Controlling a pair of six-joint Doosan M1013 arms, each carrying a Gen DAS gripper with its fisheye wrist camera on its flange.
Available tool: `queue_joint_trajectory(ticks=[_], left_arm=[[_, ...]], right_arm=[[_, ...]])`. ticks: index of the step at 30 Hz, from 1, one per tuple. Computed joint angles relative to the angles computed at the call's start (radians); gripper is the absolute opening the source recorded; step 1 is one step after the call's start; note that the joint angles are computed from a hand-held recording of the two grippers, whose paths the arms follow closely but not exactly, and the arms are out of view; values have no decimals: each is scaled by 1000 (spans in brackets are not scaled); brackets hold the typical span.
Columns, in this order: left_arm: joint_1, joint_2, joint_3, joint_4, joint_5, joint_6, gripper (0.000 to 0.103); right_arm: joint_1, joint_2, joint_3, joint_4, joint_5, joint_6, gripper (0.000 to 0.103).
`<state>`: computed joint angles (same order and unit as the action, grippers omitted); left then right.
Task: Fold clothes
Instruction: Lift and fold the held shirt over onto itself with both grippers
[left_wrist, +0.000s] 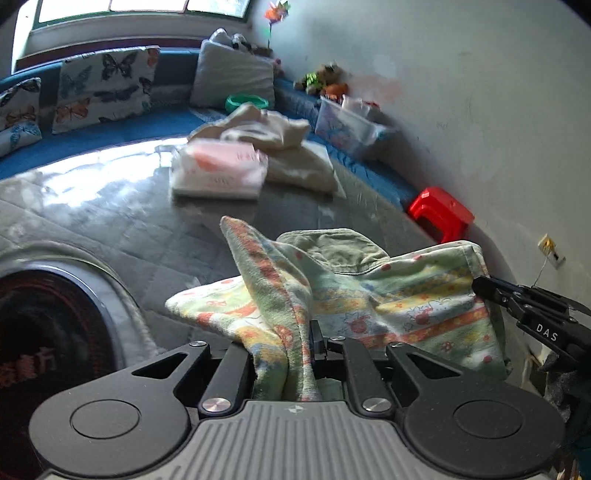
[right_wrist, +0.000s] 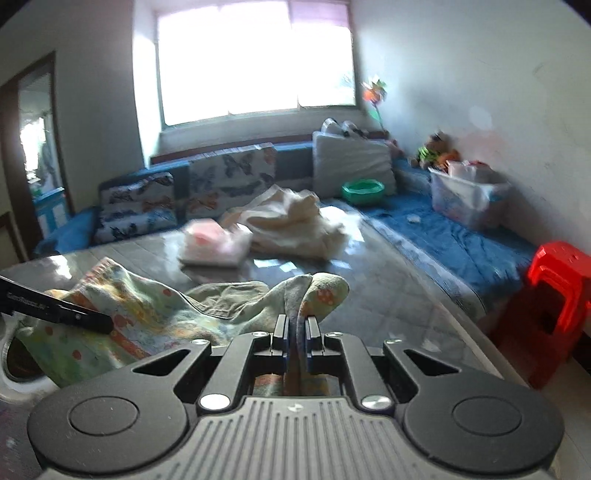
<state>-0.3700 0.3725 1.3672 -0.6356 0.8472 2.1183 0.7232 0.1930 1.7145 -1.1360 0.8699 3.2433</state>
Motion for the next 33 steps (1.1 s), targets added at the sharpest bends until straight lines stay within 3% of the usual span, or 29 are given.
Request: queue_joint_trajectory(ticks=[3,6,10,15,19,21,22,25,33], left_arm=[[-7,13,0,55,10,-37,17],[-3,21,-2,104,15,-79,34],[14,32,-14,117,54,-102,47],[24,30,-19,169,65,-117,54],[26,23,-21,214,21,-143,52],[27,21,-22,201,-7,-144,51],[29,23,-25,181,-13,-135,44],[28,33,-38,124,-4,-103,36],[7,80,-79,67,25,-90,36]], right_arm=[[-13,5,10,62,3,-12,7],[-23,7,19,108,1,-18,8],[-42,16,5,192,-4,-122,13],[-52,31,-16,228,36,-192,17],[-49,27,-16,192,49,-176,18],[-55,20,-13,182,16,-173,18],[-59,20,-13,183,-4,-174,18],[-73,32,-22,199,-54,-189,18],[-99,80,-61,266,-107,-260,19]])
